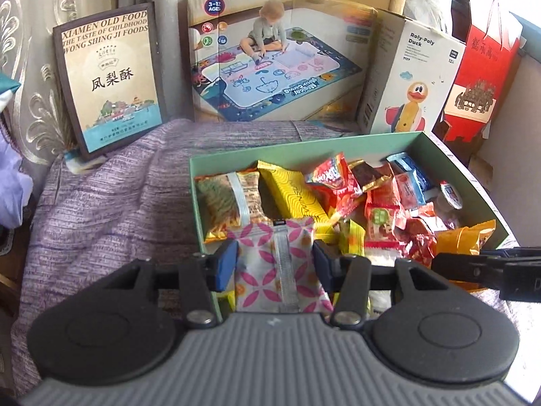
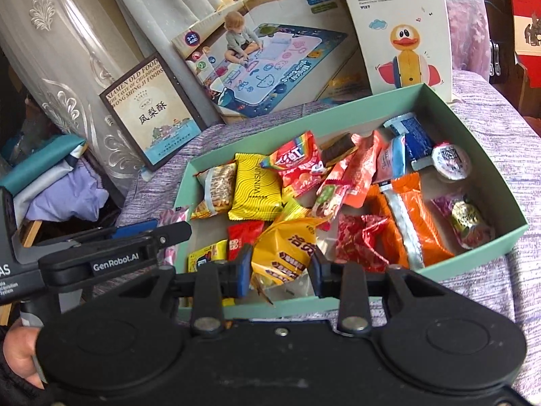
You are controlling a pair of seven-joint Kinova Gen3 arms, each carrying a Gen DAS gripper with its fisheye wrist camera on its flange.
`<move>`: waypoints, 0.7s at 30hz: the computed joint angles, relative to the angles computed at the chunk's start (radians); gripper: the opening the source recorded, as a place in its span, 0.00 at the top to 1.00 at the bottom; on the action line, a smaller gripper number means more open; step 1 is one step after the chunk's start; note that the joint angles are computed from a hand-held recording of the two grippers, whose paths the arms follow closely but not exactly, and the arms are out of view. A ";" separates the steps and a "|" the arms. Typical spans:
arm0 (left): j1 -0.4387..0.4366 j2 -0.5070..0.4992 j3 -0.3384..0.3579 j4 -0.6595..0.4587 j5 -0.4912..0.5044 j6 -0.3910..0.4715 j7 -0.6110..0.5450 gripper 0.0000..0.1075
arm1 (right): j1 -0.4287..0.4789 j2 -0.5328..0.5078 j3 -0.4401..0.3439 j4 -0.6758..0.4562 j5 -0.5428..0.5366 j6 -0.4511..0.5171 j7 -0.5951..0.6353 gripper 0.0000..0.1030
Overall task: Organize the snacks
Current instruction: 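Lower the floral packet and yellow bag into the green box, open both tools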
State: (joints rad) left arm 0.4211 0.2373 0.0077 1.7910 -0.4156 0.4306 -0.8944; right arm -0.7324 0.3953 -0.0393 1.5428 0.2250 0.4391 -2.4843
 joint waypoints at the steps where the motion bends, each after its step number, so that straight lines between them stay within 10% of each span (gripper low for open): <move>1: -0.010 0.014 0.003 -0.014 0.005 0.000 -0.011 0.55 | 0.012 0.012 -0.007 -0.015 -0.008 0.009 0.010 0.68; 6: -0.030 0.062 -0.001 -0.063 0.042 0.011 -0.054 0.51 | 0.025 0.057 -0.006 -0.066 -0.029 0.044 0.035 0.64; 10: 0.016 0.063 -0.051 -0.050 0.014 -0.002 0.005 0.11 | -0.025 0.048 0.058 -0.029 0.010 0.007 -0.044 0.07; 21: 0.026 0.008 -0.021 0.005 -0.016 0.019 0.056 0.05 | -0.073 0.011 0.081 0.007 0.096 0.019 -0.169 0.00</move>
